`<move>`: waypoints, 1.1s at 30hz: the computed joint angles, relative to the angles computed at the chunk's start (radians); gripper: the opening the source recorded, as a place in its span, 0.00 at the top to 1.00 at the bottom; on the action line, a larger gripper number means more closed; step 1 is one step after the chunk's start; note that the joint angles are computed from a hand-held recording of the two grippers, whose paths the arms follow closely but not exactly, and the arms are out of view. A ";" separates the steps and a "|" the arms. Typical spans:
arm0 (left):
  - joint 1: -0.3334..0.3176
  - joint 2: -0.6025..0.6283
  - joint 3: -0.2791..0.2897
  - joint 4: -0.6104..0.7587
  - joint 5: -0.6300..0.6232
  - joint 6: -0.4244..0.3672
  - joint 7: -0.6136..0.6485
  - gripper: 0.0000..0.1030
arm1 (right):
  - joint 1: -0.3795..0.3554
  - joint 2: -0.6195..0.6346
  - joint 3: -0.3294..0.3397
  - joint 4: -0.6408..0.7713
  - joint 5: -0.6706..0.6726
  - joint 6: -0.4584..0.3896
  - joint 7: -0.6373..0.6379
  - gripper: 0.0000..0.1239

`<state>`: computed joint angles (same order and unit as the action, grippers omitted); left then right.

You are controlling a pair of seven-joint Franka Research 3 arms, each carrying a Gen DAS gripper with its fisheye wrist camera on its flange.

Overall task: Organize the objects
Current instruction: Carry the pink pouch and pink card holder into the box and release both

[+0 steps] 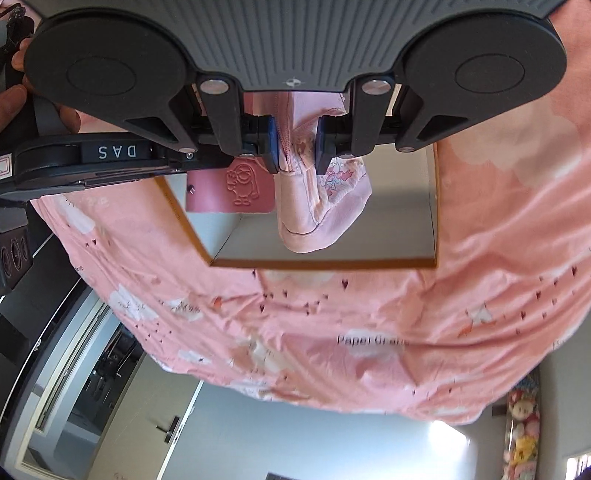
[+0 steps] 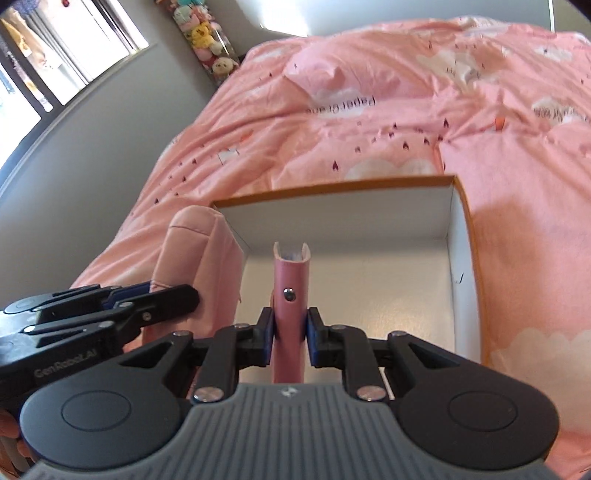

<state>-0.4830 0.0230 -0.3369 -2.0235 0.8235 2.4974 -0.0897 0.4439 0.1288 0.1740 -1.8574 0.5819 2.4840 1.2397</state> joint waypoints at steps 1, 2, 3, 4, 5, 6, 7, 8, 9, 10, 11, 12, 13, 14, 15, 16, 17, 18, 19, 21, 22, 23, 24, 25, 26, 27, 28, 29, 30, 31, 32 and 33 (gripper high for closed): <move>0.004 0.004 0.004 -0.010 -0.002 0.018 -0.002 0.79 | 0.002 0.014 0.000 0.008 -0.007 0.002 0.008 0.85; 0.006 0.009 0.006 -0.014 -0.004 0.024 -0.001 0.79 | 0.006 0.030 -0.002 0.020 -0.024 -0.001 0.024 0.85; 0.009 0.016 0.009 -0.015 -0.012 0.024 0.005 0.79 | 0.009 0.048 -0.003 0.037 -0.042 -0.009 0.040 0.85; 0.012 0.022 0.012 -0.018 -0.027 0.029 0.015 0.79 | 0.010 0.067 -0.002 0.056 -0.053 -0.020 0.050 0.85; 0.014 0.027 0.015 -0.022 -0.042 0.035 0.022 0.79 | 0.011 0.087 -0.002 0.075 -0.062 -0.033 0.059 0.85; 0.017 0.031 0.018 -0.025 -0.059 0.040 0.032 0.79 | 0.013 0.103 -0.001 0.091 -0.070 -0.045 0.069 0.85; 0.019 0.037 0.020 -0.028 -0.078 0.042 0.041 0.79 | 0.014 0.118 0.000 0.106 -0.079 -0.054 0.079 0.85; 0.020 0.041 0.022 -0.030 -0.094 0.044 0.050 0.79 | 0.016 0.133 0.000 0.119 -0.087 -0.062 0.089 0.85; 0.021 0.045 0.023 -0.031 -0.116 0.043 0.064 0.79 | 0.018 0.145 0.001 0.129 -0.093 -0.064 0.100 0.85; 0.022 0.049 0.022 -0.030 -0.147 0.037 0.087 0.79 | 0.020 0.155 0.001 0.135 -0.100 -0.064 0.111 0.85; 0.022 0.054 0.020 -0.026 -0.184 0.023 0.114 0.79 | 0.023 0.166 0.001 0.143 -0.108 -0.063 0.122 0.85; 0.021 0.058 0.019 -0.021 -0.210 0.006 0.135 0.79 | 0.026 0.173 0.001 0.145 -0.114 -0.059 0.132 0.85; 0.018 0.062 0.019 -0.015 -0.216 -0.012 0.146 0.79 | 0.028 0.179 0.002 0.145 -0.118 -0.056 0.139 0.85; 0.016 0.062 0.021 -0.016 -0.218 -0.014 0.153 0.79 | 0.028 0.186 0.005 0.147 -0.117 -0.055 0.140 0.85; 0.015 0.063 0.021 -0.014 -0.226 -0.016 0.164 0.79 | 0.028 0.192 0.008 0.149 -0.114 -0.055 0.142 0.85; 0.014 0.065 0.020 -0.010 -0.235 -0.023 0.181 0.79 | 0.026 0.197 0.012 0.150 -0.107 -0.058 0.141 0.85; 0.012 0.069 0.019 -0.003 -0.247 -0.036 0.201 0.79 | 0.024 0.203 0.016 0.152 -0.099 -0.061 0.138 0.85; 0.011 0.077 0.019 0.009 -0.258 -0.052 0.220 0.78 | 0.024 0.207 0.018 0.154 -0.093 -0.064 0.140 0.85; 0.009 0.083 0.019 0.018 -0.262 -0.064 0.235 0.78 | 0.024 0.211 0.020 0.155 -0.089 -0.067 0.143 0.85; 0.003 0.105 0.018 0.045 -0.276 -0.101 0.277 0.76 | 0.025 0.217 0.022 0.156 -0.081 -0.068 0.147 0.85; -0.001 0.118 0.018 0.062 -0.284 -0.125 0.300 0.74 | 0.027 0.219 0.022 0.156 -0.081 -0.069 0.153 0.85; -0.005 0.129 0.018 0.077 -0.290 -0.143 0.321 0.73 | 0.028 0.220 0.022 0.156 -0.081 -0.069 0.157 0.85; -0.010 0.140 0.018 0.090 -0.293 -0.158 0.339 0.72 | 0.028 0.221 0.022 0.156 -0.080 -0.069 0.159 0.85; -0.014 0.146 0.019 0.096 -0.297 -0.163 0.349 0.70 | 0.028 0.223 0.023 0.158 -0.080 -0.071 0.159 0.85; -0.016 0.147 0.021 0.098 -0.299 -0.162 0.354 0.66 | 0.028 0.223 0.023 0.159 -0.079 -0.073 0.160 0.85; -0.018 0.146 0.022 0.096 -0.301 -0.157 0.362 0.64 | 0.029 0.223 0.024 0.158 -0.079 -0.074 0.159 0.85; -0.018 0.143 0.023 0.092 -0.306 -0.149 0.373 0.60 | 0.028 0.223 0.025 0.160 -0.077 -0.076 0.156 0.85; -0.018 0.140 0.023 0.086 -0.308 -0.141 0.380 0.57 | 0.029 0.223 0.026 0.160 -0.077 -0.077 0.155 0.85; -0.019 0.135 0.024 0.080 -0.306 -0.133 0.384 0.56 | 0.031 0.226 0.025 0.163 -0.079 -0.078 0.158 0.85; -0.021 0.134 0.024 0.079 -0.302 -0.127 0.391 0.53 | 0.032 0.229 0.025 0.166 -0.081 -0.077 0.159 0.85; -0.023 0.132 0.024 0.080 -0.297 -0.127 0.397 0.49 | 0.032 0.229 0.025 0.167 -0.080 -0.077 0.161 0.85; -0.027 0.130 0.023 0.082 -0.288 -0.132 0.401 0.48 | 0.032 0.230 0.024 0.169 -0.081 -0.079 0.162 0.85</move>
